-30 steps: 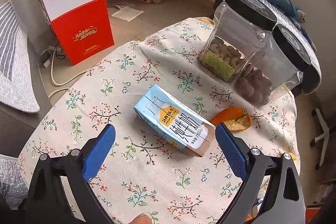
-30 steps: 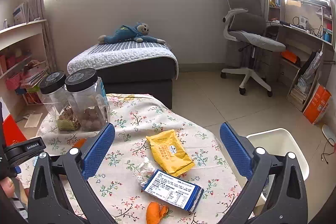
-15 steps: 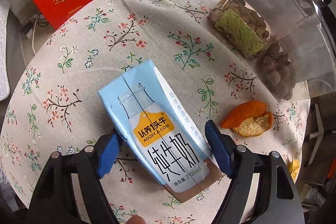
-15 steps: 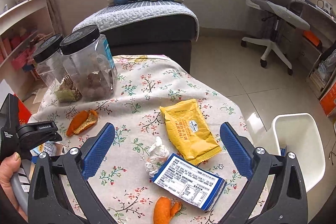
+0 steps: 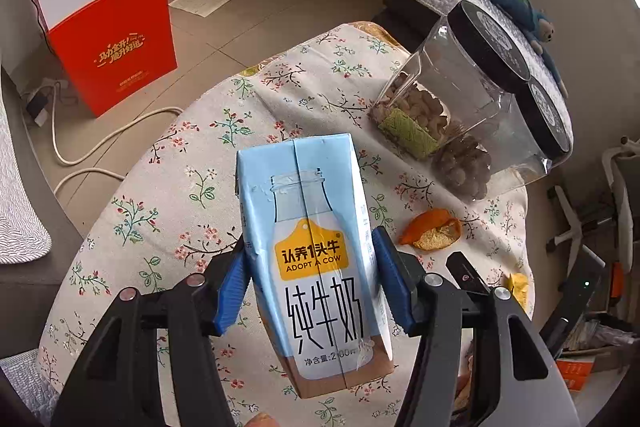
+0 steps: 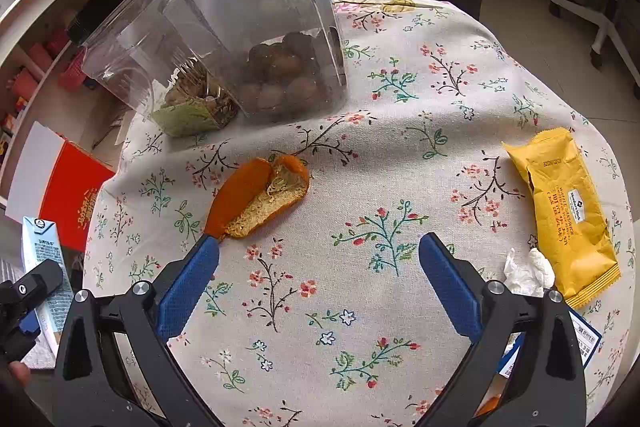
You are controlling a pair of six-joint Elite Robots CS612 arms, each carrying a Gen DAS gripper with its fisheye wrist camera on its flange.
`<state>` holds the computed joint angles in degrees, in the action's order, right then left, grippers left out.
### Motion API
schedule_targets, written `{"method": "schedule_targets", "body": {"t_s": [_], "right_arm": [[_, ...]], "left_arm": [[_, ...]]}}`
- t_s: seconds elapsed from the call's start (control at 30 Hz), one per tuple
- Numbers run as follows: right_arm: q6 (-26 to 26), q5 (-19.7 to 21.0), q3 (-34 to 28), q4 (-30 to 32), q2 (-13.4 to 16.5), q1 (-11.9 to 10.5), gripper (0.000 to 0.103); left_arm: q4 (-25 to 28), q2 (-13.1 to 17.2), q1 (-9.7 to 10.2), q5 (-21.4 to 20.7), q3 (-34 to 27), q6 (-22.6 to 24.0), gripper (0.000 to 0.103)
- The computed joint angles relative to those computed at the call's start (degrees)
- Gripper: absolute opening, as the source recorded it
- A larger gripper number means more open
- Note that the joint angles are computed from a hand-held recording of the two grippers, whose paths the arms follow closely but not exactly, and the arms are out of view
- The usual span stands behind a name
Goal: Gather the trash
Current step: 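Grasp the blue-and-white milk carton with the left tool, then grasp the orange peel with the right tool while the left tool holds the carton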
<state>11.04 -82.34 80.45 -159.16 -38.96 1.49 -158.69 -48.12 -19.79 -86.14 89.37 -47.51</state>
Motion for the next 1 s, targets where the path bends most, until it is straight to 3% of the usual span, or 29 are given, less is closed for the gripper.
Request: {"method": "schedule_targets", "body": {"t_s": [0.17,0.27,0.37,0.4,0.43,0.5,0.63,0.7,0.9,1.0], "right_arm": [[-2.0,-4.4,-1.8,-0.8,2.1,1.7,0.096],[-4.3,-5.4,-2.5,-4.0,3.4,1.9,0.097],[-6.8,-3.9,-3.0,-5.0,4.0,1.7,0.097],[-7.6,-3.2,-3.0,-5.7,4.1,1.5,0.09],[-7.9,-4.1,-2.8,-6.5,4.1,1.5,0.075],[-7.1,-3.6,-2.1,-7.4,3.8,1.0,0.059],[-6.3,0.4,0.2,-7.1,2.3,-0.8,0.023],[-6.5,2.8,1.6,-6.2,1.4,-1.7,0.011],[-9.0,7.2,7.7,-5.9,-2.9,-3.5,0.007],[-13.5,8.7,11.5,-5.5,-6.5,-4.2,0.007]], "left_arm": [[-2.0,-1.4,0.12,1.2,1.7,1.3,0.058],[-2.5,-1.5,-0.02,1.6,2.1,2.2,0.058],[-2.5,-1.3,0.36,0.0,2.1,2.3,0.058],[-2.3,-1.2,0.34,0.4,2.1,2.4,0.058],[-1.9,-1.1,0.27,1.1,1.9,2.6,0.058],[-1.3,-1.0,0.18,2.1,1.6,3.3,0.058],[-0.8,-0.5,0.62,-0.9,1.1,3.0,0.058],[-0.5,-0.4,0.39,-1.3,0.9,3.7,0.058],[-0.9,-0.5,-0.77,-1.0,0.8,5.9,0.058],[-1.1,-0.5,-1.12,-1.8,0.6,6.5,0.058]]}}
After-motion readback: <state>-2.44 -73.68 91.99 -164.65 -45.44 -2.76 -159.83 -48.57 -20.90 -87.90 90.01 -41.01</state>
